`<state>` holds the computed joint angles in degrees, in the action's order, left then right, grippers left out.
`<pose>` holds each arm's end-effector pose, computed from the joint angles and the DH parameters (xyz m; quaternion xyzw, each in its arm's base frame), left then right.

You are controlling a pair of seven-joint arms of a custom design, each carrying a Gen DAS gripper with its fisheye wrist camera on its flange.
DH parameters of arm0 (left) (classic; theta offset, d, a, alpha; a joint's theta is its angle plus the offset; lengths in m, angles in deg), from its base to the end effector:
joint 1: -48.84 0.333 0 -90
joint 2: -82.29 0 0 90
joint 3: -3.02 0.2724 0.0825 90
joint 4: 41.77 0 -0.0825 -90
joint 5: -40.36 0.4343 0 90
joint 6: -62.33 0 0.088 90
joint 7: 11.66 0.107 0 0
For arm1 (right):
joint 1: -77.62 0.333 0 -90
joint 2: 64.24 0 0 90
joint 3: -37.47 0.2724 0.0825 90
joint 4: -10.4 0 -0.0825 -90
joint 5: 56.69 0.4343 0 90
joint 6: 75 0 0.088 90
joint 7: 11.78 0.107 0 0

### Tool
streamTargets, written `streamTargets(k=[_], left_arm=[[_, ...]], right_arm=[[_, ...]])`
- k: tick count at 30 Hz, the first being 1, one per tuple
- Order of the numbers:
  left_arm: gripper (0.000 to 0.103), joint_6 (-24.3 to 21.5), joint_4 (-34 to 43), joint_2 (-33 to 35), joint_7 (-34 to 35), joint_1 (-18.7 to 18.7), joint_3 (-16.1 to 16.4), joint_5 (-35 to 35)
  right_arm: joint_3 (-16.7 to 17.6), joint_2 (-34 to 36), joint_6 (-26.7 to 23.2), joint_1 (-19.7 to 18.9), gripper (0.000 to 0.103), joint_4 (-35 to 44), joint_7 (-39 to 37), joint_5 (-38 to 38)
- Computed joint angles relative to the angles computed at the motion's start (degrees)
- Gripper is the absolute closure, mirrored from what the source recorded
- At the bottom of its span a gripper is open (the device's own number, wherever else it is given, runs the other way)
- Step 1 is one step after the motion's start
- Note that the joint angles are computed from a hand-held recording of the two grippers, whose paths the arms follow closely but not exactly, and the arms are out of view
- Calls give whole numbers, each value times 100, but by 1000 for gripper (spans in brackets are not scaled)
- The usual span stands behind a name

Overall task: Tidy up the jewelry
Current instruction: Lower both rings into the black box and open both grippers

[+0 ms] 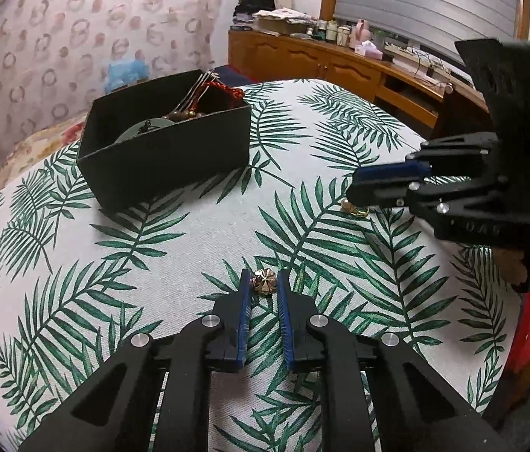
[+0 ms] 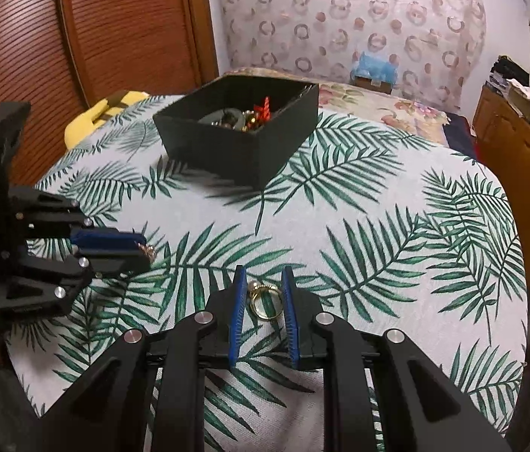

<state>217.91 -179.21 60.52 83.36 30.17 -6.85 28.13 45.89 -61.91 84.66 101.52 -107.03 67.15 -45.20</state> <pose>0.4762 -0.2531 0.4739 -0.5058 0.7919 -0.3072 0.1506 0.5521 0.3378 0.4317 -0.8281 0.4410 -0.1359 0.3183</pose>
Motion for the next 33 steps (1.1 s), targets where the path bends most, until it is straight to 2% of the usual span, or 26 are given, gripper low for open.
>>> streamTargets(k=[1, 2, 8, 10, 12, 16, 21, 29, 33], left_arm=[[90, 12, -1, 2, -16, 8, -10, 13], [90, 26, -7, -7, -34, 21, -17, 33], [90, 147, -62, -95, -99, 36, 0, 50], [90, 189, -55, -107, -158, 62, -5, 81], [90, 246, -19, -104, -240, 112, -4, 125], [90, 354, 112, -48, -357, 197, 7, 222], [90, 434, 369, 105, -490, 350, 2, 387], [90, 609, 811, 460, -892, 688, -64, 799], [90, 646, 1004, 670, -1071, 789, -61, 908]], right_arm=[[-3, 16, -15, 4, 72, 15, 49, -67], [-9, 28, 0, 9, 62, 21, 120, -165], [-38, 139, -160, 28, 60, 131, 476, -690], [-43, 145, -168, 29, 62, 117, 537, -841], [-41, 127, -175, 33, 80, 98, 567, -987], [-22, 116, -264, 37, 81, 122, 476, -1020], [-5, 155, -117, 38, 81, 276, 417, -923], [123, 738, 191, -5, 81, 1329, -47, -317], [163, 1225, 136, -20, 81, 2009, -111, -138]])
